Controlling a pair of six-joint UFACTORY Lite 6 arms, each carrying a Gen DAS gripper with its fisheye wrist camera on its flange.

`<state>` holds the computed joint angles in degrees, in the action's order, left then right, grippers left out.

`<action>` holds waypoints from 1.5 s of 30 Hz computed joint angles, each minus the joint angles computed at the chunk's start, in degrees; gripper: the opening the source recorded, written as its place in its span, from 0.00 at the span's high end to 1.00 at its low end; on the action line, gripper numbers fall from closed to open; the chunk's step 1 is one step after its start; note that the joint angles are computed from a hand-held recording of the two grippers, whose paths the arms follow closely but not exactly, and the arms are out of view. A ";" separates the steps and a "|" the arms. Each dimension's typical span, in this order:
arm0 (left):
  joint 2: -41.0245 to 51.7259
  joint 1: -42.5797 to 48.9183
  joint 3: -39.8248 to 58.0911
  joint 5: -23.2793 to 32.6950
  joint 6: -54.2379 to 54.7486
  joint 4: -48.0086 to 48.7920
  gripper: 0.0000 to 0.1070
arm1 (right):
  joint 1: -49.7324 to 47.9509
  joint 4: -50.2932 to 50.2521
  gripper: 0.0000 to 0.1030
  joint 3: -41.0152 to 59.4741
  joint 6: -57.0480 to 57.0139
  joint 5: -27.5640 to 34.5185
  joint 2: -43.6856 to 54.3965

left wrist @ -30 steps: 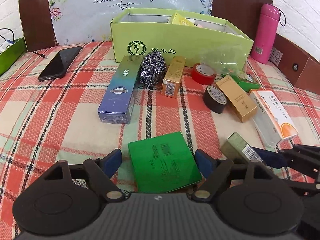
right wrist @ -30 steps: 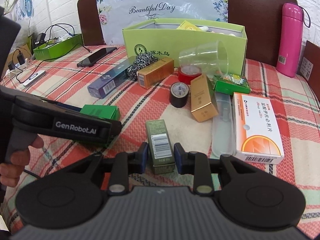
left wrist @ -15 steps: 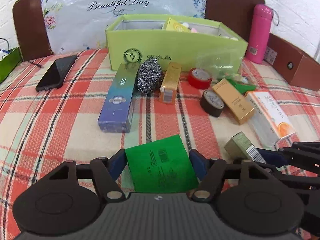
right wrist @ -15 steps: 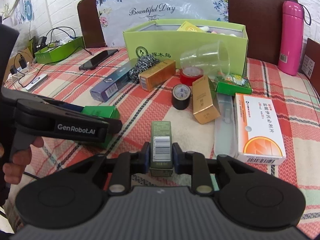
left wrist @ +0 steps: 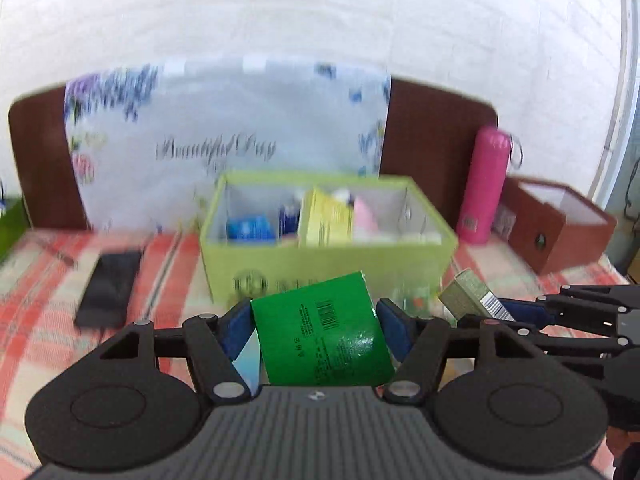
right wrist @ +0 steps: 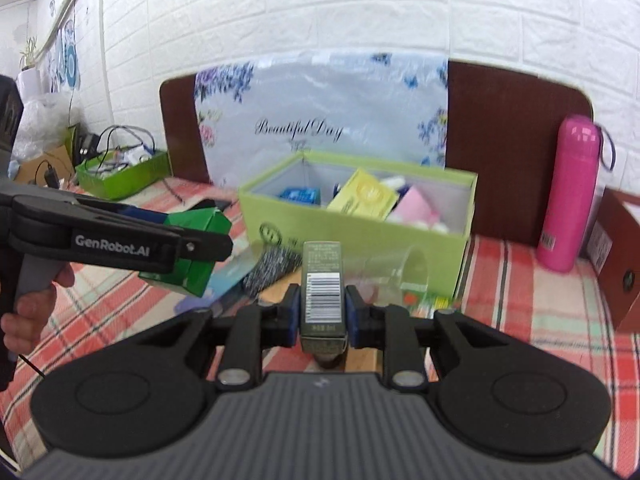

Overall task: Organize objects
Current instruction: 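Carry both boxes into the lime-green box and open both tools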

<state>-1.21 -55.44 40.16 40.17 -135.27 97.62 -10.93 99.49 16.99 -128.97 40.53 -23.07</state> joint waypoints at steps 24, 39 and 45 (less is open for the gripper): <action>37.71 25.85 47.42 -25.07 26.46 -9.93 0.35 | 14.91 31.58 0.78 45.29 -21.21 -14.07 47.45; 37.61 28.39 44.28 -25.16 22.47 -10.70 0.24 | 14.14 40.37 0.18 40.82 -30.93 -8.36 48.76; 26.19 21.20 32.68 -15.42 16.17 -7.34 0.24 | 10.34 38.62 0.00 27.36 -28.08 -3.62 34.12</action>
